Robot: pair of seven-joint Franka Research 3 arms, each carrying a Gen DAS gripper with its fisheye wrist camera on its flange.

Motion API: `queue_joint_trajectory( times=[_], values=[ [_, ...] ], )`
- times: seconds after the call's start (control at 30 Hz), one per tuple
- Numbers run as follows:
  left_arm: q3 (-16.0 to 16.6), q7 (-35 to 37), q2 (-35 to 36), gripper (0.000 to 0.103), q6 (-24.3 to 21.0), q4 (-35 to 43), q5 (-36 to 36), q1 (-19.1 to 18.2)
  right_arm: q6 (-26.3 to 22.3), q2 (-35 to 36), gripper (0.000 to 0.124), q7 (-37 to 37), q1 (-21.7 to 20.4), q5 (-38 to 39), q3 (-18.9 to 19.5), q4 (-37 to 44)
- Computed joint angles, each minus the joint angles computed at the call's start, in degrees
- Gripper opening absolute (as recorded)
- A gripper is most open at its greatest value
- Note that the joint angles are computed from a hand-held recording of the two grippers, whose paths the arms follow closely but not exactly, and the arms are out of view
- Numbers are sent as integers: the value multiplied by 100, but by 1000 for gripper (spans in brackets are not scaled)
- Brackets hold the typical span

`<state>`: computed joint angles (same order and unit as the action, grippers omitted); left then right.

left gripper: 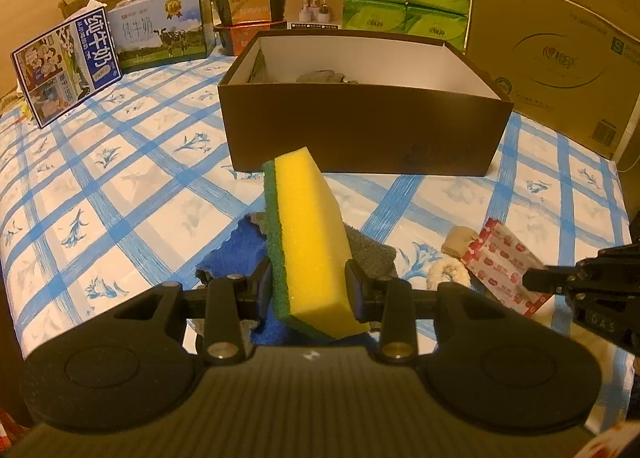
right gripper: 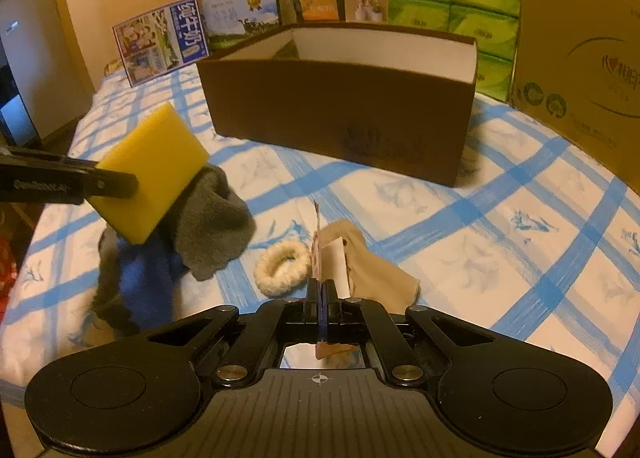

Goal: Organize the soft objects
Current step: 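Carry the sponge and packet over the brown box with both tools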

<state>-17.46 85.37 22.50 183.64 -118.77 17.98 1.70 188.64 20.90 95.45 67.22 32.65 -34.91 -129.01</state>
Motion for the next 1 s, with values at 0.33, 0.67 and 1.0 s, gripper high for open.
queue_joint_trajectory(
  times=[0.33, 0.67, 1.0],
  values=[
    [10, -31, -175, 34, 110, -56, 67, -5, 237, -251, 0, -410, 262, 494, -207, -17],
    [-187, 112, -28, 34, 135, 374, 155, 69, 468, -412, 0, -1169, 182, 1179, -250, 172],
    [-396, 385, 543, 34, 97, 1490, 172, -37, 737, -458, 0, -1651, -1013, 1304, 578, 680]
  ],
)
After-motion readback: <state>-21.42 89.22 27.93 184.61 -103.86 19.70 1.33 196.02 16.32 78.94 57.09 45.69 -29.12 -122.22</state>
